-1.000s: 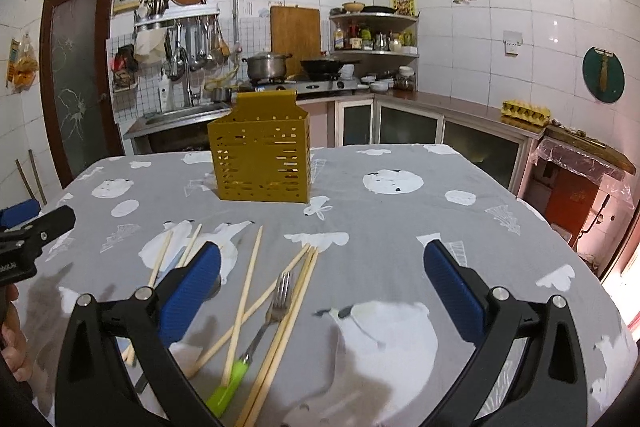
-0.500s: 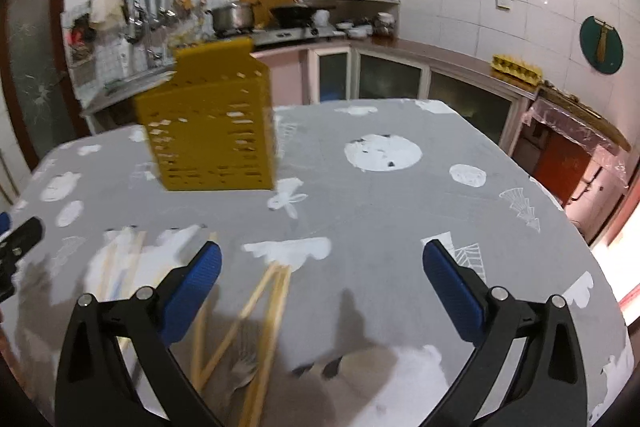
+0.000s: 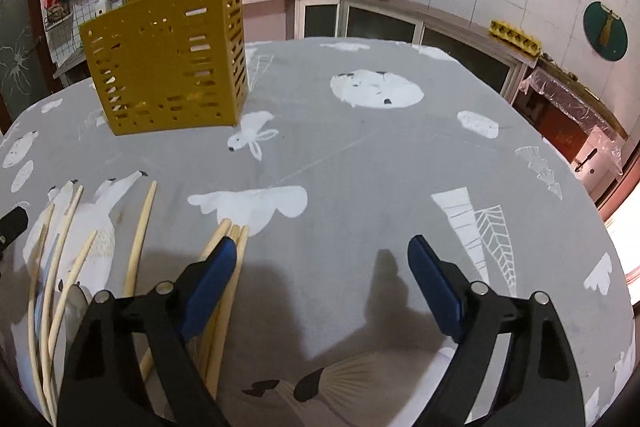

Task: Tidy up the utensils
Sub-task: 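Lower the left tool onto a wooden chopstick and close it while the right tool grasps another chopstick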

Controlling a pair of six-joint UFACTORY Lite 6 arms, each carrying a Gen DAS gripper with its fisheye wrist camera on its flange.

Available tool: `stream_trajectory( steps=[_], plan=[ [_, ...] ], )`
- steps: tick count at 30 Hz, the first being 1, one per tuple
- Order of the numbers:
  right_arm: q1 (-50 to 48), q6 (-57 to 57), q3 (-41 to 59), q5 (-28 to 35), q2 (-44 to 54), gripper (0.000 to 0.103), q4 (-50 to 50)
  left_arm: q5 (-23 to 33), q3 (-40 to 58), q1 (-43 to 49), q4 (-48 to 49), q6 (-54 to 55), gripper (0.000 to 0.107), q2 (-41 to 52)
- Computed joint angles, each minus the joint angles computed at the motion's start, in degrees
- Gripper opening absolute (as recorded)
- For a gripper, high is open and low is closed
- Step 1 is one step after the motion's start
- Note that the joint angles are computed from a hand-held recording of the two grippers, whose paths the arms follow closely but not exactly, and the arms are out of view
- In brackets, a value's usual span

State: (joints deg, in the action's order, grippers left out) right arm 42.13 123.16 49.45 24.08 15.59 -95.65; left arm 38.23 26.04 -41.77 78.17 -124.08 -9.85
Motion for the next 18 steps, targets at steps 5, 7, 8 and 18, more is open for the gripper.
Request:
stream_trajectory(
  steps=[5,7,8,18],
  plan=[
    [0.25,-0.1,0.14,0.24,0.38,0.085,0.27,-2.56,0.12,1.28,1.7,-1.05,0.094,2.0],
    [0.32,0.24,-0.08,0.09,0.05,0.084,-0.04,-3.86,0.36,2.16,1.63,-0.51,0.092,2.56],
    [0.37,0.24,-0.15,0.1,0.0,0.084,-0.11,-4.4,0.26,2.45,1.7,-0.62,0.091,2.58],
    [0.45,-0.19,0.04,-2.19,0.12,0.071,1.18,-6.85,0.4,3.66,3.22,-1.84,0.079,3.79]
  ],
)
